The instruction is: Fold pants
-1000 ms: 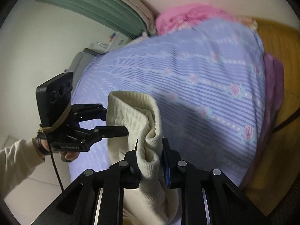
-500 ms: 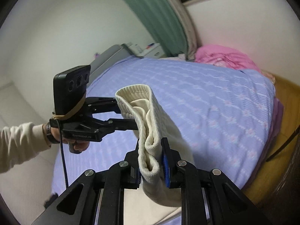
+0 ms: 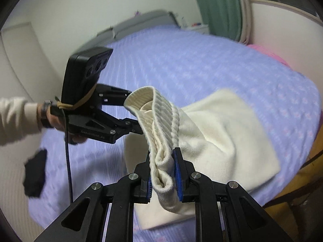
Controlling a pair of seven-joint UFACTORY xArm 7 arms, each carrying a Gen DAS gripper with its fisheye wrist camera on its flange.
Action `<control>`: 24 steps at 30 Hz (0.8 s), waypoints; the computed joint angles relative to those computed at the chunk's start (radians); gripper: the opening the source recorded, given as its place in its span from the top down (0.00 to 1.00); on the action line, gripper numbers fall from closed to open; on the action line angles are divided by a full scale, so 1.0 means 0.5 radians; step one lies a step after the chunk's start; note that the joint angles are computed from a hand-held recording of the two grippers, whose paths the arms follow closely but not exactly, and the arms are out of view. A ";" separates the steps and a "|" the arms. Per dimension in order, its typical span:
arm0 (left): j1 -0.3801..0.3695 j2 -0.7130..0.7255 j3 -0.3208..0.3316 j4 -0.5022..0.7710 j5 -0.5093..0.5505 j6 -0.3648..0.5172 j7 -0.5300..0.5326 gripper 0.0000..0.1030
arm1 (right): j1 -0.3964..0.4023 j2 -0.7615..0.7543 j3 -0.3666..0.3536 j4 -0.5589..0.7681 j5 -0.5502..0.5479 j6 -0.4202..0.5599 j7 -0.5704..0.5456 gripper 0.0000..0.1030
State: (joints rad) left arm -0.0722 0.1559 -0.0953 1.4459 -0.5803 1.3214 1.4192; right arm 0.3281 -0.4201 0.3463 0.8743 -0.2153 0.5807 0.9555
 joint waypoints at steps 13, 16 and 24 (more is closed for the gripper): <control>0.172 -0.032 0.094 -0.219 -0.184 -0.064 0.076 0.62 | 0.135 0.351 0.073 0.071 -0.337 -0.020 0.236 0.77; 0.185 -0.061 0.100 -0.220 -0.187 -0.066 0.061 0.62 | 0.163 0.402 0.069 0.145 -0.385 0.068 0.224 0.68; 0.238 -0.285 0.183 -0.290 -0.319 -0.114 -0.146 0.56 | 0.274 0.290 -0.016 0.182 -0.155 0.077 0.110 0.38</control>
State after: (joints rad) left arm 0.0469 0.0134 -0.0037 1.3012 -0.7397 1.2642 1.3462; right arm 0.4653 -0.2749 0.3385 0.9655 -0.2927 0.6193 1.0103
